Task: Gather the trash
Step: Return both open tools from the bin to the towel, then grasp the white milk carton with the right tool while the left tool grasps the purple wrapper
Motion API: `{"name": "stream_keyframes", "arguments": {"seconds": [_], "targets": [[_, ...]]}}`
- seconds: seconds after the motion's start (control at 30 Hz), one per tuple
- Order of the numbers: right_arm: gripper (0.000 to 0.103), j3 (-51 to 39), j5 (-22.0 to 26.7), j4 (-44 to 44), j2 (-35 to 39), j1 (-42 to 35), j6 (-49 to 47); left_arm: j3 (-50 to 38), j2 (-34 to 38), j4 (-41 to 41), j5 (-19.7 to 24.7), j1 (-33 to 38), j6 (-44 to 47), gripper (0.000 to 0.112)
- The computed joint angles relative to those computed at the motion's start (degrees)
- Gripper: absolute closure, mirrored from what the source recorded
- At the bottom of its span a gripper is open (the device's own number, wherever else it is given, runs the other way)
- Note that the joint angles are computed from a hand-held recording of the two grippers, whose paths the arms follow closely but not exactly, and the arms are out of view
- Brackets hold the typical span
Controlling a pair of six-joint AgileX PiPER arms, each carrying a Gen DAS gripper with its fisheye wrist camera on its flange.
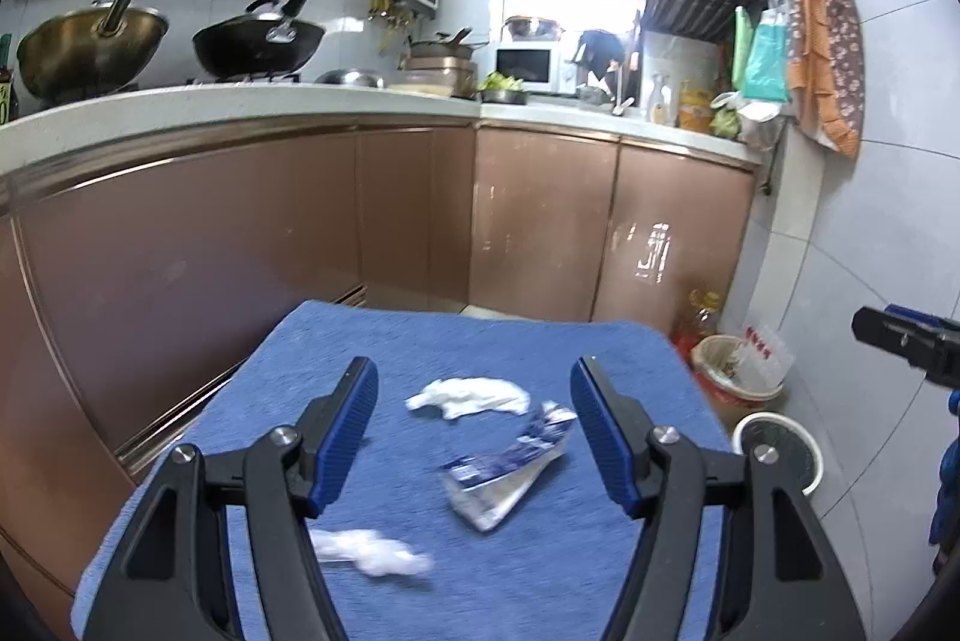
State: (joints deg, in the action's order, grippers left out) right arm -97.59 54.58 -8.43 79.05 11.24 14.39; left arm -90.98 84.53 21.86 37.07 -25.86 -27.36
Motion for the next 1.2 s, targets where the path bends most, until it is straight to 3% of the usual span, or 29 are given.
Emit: {"name": "stream_keyframes", "arguments": {"seconds": [0.2, 0.53, 0.67, 0.9, 1.2], "targets": [[0.014, -2.6, -1.5, 7.5, 6.2, -0.1, -2.6, 0.7, 1.9, -13.4, -1.4, 11.6, 14.1, 0.047], [0.014, -8.5, -1.0, 18.6, 20.3, 0.9, -7.0, -7.8, 13.7, -31.9, 3.9, 24.7, 31.3, 0.047], [0.014, -12.2, 1.1, 24.0, 27.0, 1.9, -8.4, -14.5, 20.6, -34.9, 8.1, 26.0, 35.2, 0.047], [0.014, -20.6, 5.6, 33.6, 37.4, 2.0, -9.0, -29.3, 32.9, -37.4, 19.4, 25.5, 40.2, 0.047], [0.017, -29.5, 9.1, 36.7, 44.6, 2.0, -7.4, -29.8, 34.4, -39.3, 20.1, 26.0, 41.6, 0.047]]}}
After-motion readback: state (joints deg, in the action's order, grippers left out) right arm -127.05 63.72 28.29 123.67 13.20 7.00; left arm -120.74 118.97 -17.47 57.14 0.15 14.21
